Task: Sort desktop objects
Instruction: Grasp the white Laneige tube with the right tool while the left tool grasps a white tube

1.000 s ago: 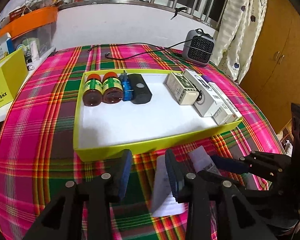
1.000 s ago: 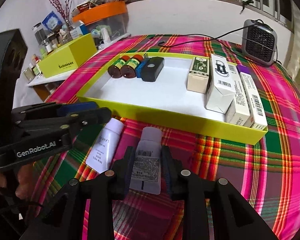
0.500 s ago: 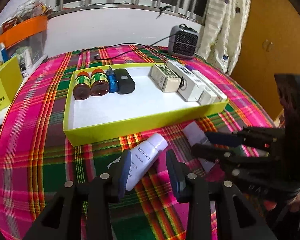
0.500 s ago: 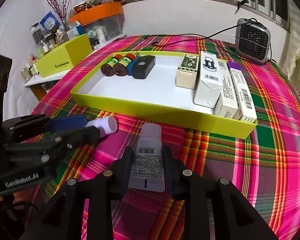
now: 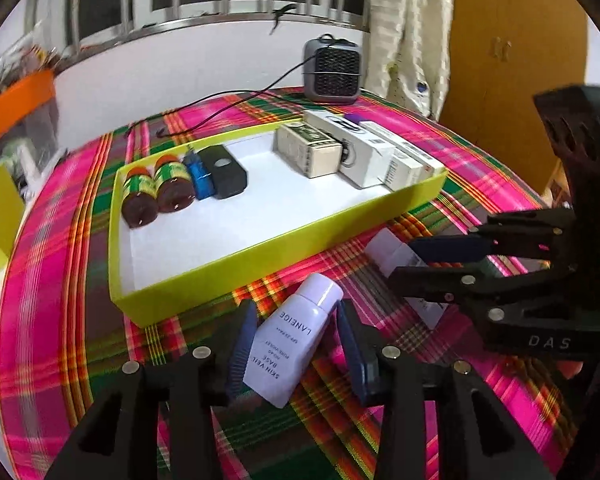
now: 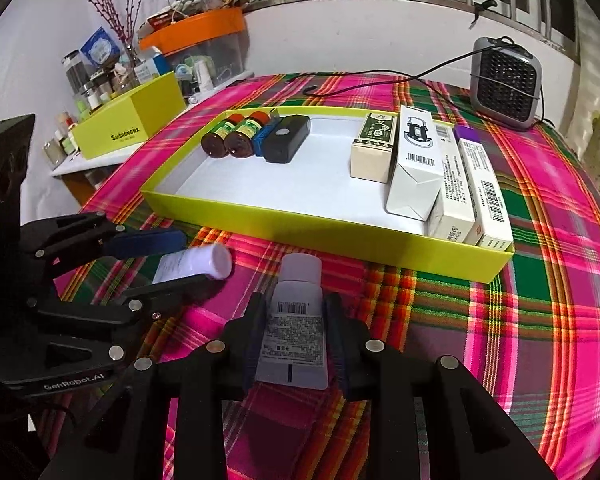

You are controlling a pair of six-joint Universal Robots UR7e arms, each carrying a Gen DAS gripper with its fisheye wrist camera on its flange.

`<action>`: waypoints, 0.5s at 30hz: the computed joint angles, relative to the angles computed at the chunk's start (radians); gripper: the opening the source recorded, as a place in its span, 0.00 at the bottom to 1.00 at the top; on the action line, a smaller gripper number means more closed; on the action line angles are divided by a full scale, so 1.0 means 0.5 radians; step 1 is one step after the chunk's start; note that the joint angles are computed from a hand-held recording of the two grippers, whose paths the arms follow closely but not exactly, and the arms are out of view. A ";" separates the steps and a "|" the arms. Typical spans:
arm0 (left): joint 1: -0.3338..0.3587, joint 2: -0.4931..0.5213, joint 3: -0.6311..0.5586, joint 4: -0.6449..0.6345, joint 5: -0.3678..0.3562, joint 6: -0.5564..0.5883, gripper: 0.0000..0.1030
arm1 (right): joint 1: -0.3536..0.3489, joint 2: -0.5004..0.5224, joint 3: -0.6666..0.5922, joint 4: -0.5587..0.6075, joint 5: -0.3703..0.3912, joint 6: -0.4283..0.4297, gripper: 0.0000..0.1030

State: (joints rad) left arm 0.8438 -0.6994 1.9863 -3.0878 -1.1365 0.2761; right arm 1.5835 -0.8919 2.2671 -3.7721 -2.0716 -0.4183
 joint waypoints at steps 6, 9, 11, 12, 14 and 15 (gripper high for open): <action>-0.026 0.014 0.017 -0.025 0.075 -0.245 0.38 | 0.005 0.005 -0.001 -0.024 -0.005 -0.018 0.31; -0.030 0.023 0.016 -0.032 0.085 -0.358 0.36 | 0.006 0.009 0.000 -0.031 -0.012 -0.025 0.31; -0.037 0.034 0.014 -0.041 0.107 -0.426 0.34 | 0.010 0.014 0.000 -0.038 -0.022 -0.036 0.31; -0.041 0.034 0.016 -0.041 0.119 -0.440 0.33 | 0.012 0.015 0.000 -0.041 -0.025 -0.043 0.31; -0.044 0.036 0.012 -0.042 0.129 -0.474 0.33 | 0.017 0.021 -0.003 -0.049 -0.029 -0.058 0.31; -0.046 0.037 0.011 -0.039 0.135 -0.473 0.33 | 0.019 0.025 -0.006 -0.054 -0.033 -0.067 0.31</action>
